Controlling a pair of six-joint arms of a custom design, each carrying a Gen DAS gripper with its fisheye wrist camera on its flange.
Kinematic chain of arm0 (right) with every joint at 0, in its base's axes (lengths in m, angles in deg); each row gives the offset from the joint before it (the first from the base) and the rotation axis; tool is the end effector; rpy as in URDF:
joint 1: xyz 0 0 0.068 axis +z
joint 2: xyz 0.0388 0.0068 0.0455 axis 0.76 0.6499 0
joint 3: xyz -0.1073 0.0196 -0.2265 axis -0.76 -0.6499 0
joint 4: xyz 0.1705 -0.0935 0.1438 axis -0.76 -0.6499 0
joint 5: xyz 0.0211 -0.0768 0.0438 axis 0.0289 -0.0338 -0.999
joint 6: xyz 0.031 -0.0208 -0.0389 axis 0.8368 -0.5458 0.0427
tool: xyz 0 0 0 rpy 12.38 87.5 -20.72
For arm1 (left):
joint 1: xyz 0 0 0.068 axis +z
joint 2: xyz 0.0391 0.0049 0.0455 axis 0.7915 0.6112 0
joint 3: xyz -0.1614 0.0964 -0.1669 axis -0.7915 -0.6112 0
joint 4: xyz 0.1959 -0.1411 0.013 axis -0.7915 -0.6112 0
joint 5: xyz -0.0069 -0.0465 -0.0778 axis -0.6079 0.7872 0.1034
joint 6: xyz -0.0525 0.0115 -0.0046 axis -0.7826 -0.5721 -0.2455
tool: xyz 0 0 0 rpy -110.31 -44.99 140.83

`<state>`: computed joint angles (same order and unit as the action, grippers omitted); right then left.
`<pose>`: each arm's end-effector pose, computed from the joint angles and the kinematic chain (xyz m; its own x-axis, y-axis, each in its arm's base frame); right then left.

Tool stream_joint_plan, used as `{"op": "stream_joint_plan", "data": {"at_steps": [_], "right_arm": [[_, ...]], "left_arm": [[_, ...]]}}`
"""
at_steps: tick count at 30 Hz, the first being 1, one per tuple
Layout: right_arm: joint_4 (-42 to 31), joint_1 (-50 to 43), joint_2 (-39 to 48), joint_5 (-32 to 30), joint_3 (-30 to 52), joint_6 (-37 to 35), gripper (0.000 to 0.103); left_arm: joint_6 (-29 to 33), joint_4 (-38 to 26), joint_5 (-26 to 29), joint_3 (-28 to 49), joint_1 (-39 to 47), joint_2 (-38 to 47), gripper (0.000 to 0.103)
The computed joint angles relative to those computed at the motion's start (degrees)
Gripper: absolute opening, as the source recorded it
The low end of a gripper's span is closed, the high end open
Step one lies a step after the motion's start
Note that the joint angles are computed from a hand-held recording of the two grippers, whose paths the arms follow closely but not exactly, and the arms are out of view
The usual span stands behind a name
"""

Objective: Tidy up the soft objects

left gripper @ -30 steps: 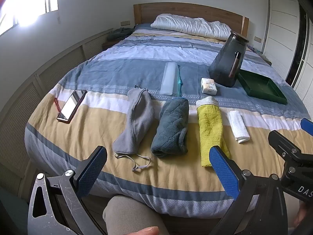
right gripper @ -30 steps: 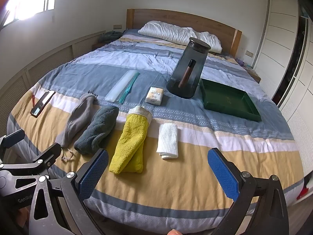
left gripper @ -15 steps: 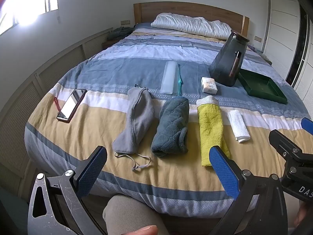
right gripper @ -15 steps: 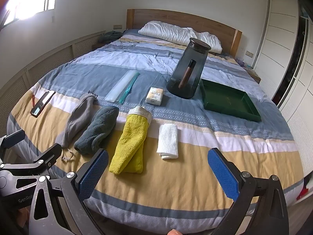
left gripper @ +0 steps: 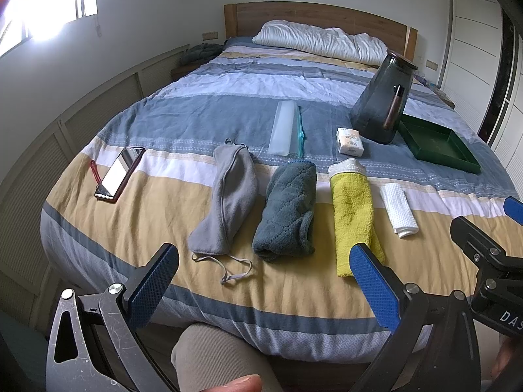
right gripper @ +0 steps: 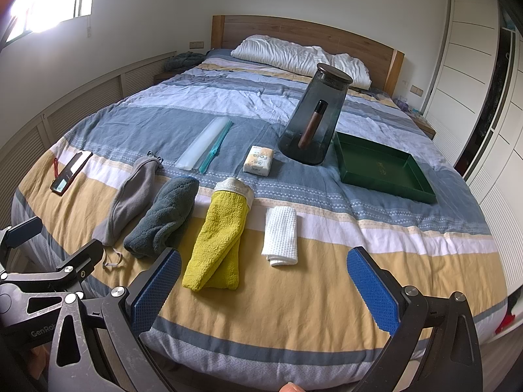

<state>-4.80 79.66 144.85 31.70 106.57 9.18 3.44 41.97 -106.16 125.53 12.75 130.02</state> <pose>0.2408 0.1292 0.2773 -0.6088 -0.1522 -0.7786 -0.2041 0.9784 -0.0317 0.2360 -0.1715 0.2604 -0.7316 -0.0725 -0.6778 -0.1233 0.9920 0.0269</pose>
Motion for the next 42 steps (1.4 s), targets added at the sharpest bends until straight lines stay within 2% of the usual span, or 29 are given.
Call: {"op": "stream_joint_plan", "data": {"at_steps": [42], "right_arm": [[-0.3,0.1,-0.4,0.1,-0.1,0.1,0.103]], "left_arm": [[0.2,0.8,0.4,-1.3,0.5,-0.4,0.102]]}}
